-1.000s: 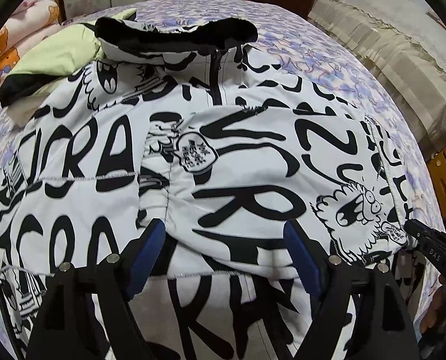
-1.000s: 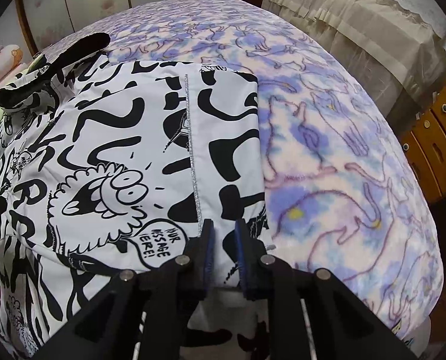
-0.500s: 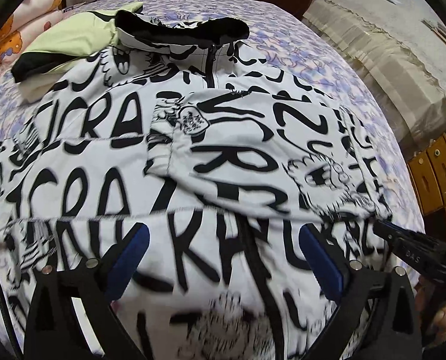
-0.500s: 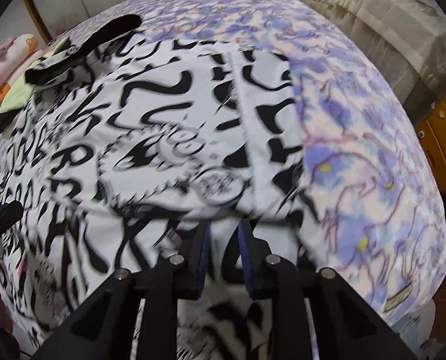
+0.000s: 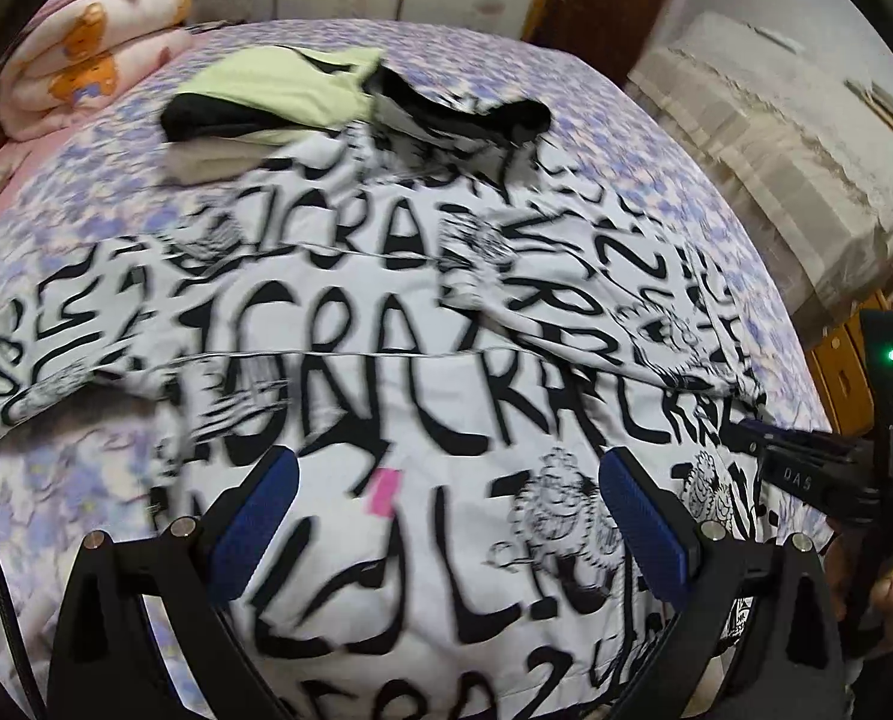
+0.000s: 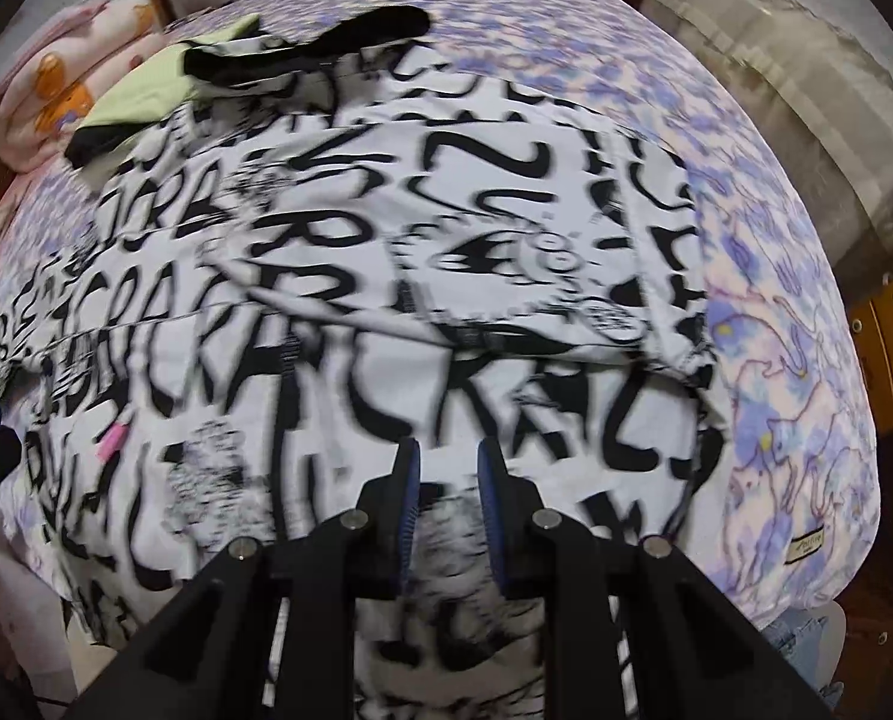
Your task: Fold large clothes
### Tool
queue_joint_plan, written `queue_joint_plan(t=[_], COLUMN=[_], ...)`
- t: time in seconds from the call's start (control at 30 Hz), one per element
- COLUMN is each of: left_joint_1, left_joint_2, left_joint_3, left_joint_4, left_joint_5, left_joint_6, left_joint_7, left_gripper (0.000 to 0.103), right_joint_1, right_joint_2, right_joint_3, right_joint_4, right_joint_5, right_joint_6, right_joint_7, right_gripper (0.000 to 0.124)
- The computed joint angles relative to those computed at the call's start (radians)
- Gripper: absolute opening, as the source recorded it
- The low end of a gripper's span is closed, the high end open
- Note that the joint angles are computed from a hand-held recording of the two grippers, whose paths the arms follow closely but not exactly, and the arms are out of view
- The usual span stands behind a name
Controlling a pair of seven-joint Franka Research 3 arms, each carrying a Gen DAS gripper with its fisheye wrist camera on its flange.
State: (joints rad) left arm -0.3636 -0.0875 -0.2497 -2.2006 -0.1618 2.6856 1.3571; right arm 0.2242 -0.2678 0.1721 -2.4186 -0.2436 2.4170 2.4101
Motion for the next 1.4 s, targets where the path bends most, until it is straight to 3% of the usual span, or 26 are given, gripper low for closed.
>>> queue_joint_plan(t=[0.3,0.5,0.67,1.07,1.33,1.4], left_joint_1=[0.063,0.149,0.243,0.468,0.575,0.584], left_joint_2=[-0.086,-0.042,0.028,0.249,0.354,0.337], left_joint_3=[0.115,0.176,0.194,0.171,0.128,0.121], left_joint_4=[-0.014,0.028,0.069,0.197,0.254,0.229], left_joint_5=[-0.132,-0.275,-0.425,-0.567,-0.683,-0.708], left_joint_6=[-0.136,-0.216,-0.295,-0.39,-0.369,-0.327], left_joint_7=[0.233,0.362,0.421,0.382,0.344,0.33], left_gripper=[0.1,0.1,0.1,0.1,0.099,0.098], right_joint_1=[0.104,0.208,0.291,0.405,0.411,0.405], right_joint_2=[0.17,0.32,0.455,0.77,0.918,0.934], right_joint_3=[0.052,0.025,-0.02,-0.122,-0.149,-0.149], right_joint_4=[0.256,0.465,0.646,1.037,1.192,1.2], right_joint_5=[-0.112,-0.17,-0.196,-0.073,0.054,0.088], right_joint_6=[-0.057,-0.076,-0.112,-0.115,-0.127,-0.13], right_joint_7=[0.083,0.109,0.095,-0.015,-0.093,-0.107], right_gripper=[0.019,0.019,0.019,0.019,0.019,0.019])
